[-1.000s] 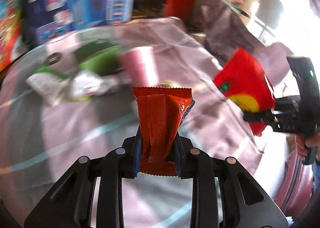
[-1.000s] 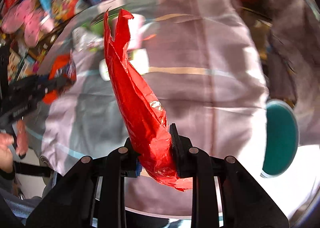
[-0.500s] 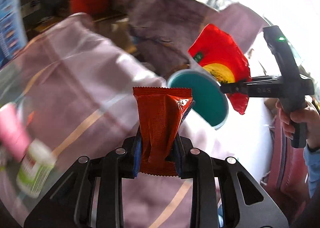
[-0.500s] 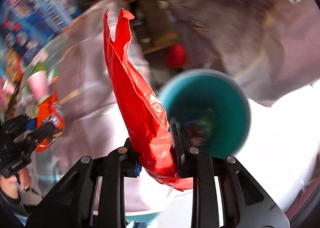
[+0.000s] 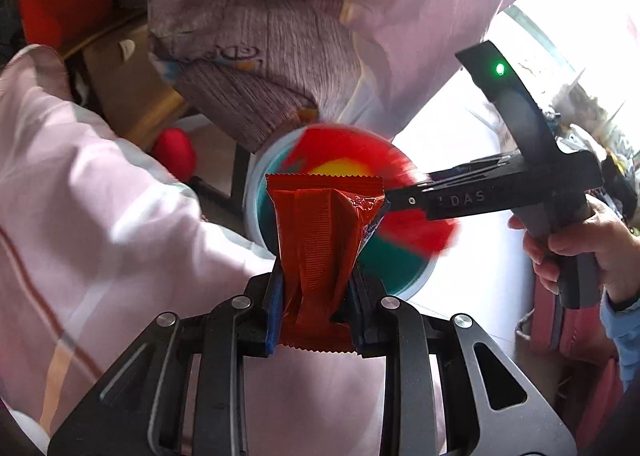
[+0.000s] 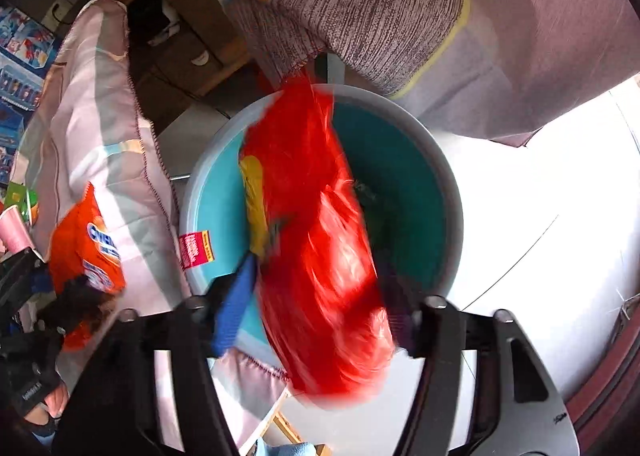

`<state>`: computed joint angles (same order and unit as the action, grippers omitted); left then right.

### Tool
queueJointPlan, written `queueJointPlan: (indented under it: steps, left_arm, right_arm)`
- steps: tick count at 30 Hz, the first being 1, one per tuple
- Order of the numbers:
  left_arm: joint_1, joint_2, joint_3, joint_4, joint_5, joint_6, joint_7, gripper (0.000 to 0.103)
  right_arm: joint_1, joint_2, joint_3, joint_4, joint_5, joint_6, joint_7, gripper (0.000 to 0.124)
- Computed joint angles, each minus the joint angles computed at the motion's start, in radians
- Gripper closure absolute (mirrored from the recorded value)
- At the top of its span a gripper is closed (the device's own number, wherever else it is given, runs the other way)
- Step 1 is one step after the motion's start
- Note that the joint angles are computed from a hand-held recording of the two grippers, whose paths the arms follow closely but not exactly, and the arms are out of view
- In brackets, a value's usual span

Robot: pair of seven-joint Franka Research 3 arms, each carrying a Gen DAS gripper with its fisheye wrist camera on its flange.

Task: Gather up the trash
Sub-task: 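Carry both red wrappers to the bin and open both tools, then move both tools away from the bin back over the table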

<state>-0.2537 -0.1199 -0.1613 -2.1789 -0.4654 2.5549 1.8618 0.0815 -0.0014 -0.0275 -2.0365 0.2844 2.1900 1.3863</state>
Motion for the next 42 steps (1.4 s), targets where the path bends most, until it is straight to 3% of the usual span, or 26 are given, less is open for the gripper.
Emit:
queueJointPlan:
  steps: [10, 12, 14, 16, 21, 29, 34, 42]
  left_arm:
    - [0.009, 0.083, -0.028, 0.070, -0.022, -0.020, 0.021, 0.074]
    - [0.010, 0.092, -0.037, 0.076, -0.028, -0.017, 0.029, 0.065]
    - [0.010, 0.097, -0.045, 0.079, -0.014, -0.005, 0.015, 0.044]
    - [0.010, 0.093, -0.050, 0.072, -0.018, 0.016, 0.016, 0.040]
    - [0.010, 0.068, -0.046, 0.054, -0.037, 0.040, 0.006, 0.012]
    - [-0.001, -0.040, -0.006, -0.036, -0.074, 0.058, -0.011, 0.006]
    - [-0.009, -0.153, 0.051, -0.144, -0.095, 0.050, -0.042, 0.005]
    - [0.014, -0.356, 0.137, -0.314, 0.003, 0.030, -0.121, 0.005]
  right_arm:
    - [-0.008, -0.035, -0.006, 0.003, -0.048, 0.008, -0.001, 0.043]
    - [-0.012, -0.045, -0.007, -0.002, -0.073, 0.012, 0.007, 0.040]
    - [-0.016, -0.055, -0.007, -0.002, -0.100, 0.006, 0.020, 0.039]
    - [-0.020, -0.065, -0.008, 0.000, -0.120, 0.000, 0.031, 0.038]
    - [-0.027, -0.097, -0.008, -0.004, -0.144, -0.004, 0.045, 0.037]
    - [-0.016, -0.130, 0.006, -0.003, -0.145, -0.042, 0.069, 0.035]
    - [0.009, -0.156, 0.027, -0.010, -0.141, -0.047, 0.081, 0.032]
    - [0.079, -0.191, 0.076, -0.030, -0.142, -0.061, 0.086, 0.032]
